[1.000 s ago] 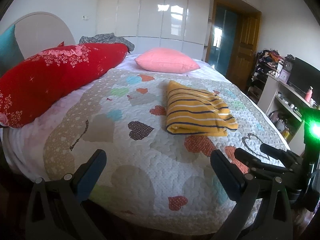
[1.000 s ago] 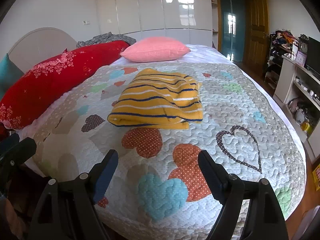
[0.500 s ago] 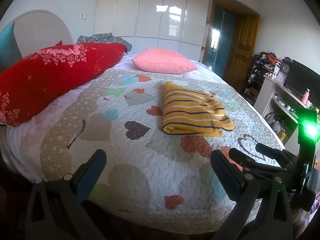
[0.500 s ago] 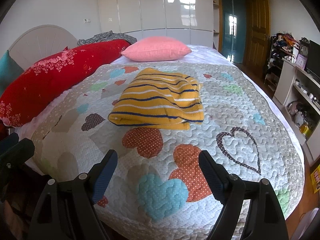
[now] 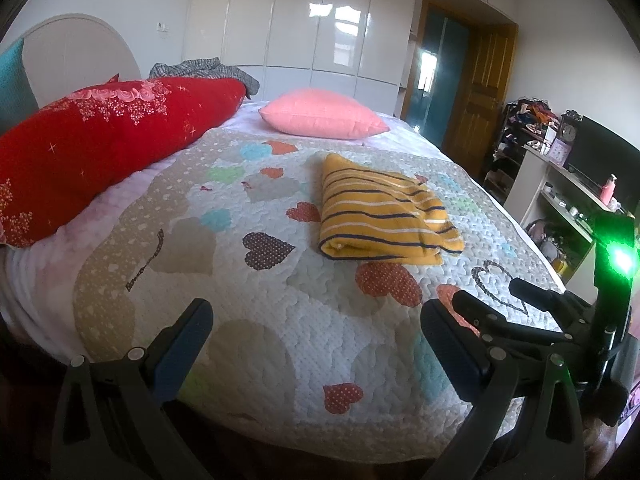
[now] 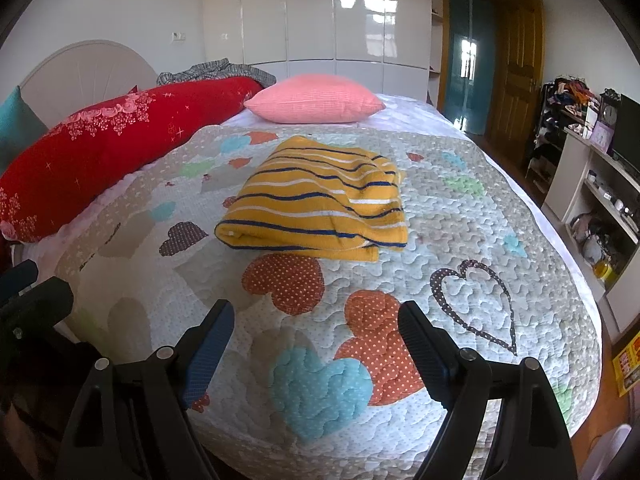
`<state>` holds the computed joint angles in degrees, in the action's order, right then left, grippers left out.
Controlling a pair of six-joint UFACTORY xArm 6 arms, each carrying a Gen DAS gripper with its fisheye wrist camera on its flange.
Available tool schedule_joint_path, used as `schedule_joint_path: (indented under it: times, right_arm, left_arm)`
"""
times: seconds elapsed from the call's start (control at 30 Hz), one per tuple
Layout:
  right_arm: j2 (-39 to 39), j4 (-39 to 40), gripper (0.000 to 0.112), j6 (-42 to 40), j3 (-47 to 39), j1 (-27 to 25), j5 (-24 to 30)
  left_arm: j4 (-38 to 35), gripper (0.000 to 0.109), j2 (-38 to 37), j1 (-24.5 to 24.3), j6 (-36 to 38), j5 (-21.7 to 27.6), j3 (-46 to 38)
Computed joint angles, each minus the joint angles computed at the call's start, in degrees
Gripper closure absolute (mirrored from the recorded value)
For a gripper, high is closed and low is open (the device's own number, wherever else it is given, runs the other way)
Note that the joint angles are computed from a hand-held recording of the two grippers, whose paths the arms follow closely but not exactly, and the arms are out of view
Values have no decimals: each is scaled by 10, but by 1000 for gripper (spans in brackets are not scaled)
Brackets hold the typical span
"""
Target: Fold small clothes
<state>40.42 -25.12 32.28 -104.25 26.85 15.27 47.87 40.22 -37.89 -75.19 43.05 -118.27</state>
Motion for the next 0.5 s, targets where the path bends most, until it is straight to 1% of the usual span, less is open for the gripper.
schedule_joint_path:
  times: [0.13,0.23,0.3,0.5]
  right_arm:
    - [2,-4,24,1,-2,0,2]
    - [12,9,23,-12,-12,1,7]
    - [25,21,23,-22,-27,1,14]
    - [71,94,23,-62,-86,2,53]
  left_arm:
    - [-4,6,-1,3,-3,-12,8]
    - [-13,6,-1,7,-3,-28,18]
    - [-23,6,7,9,8,-21,10]
    - [-50,6,26,17,36,-20,-7]
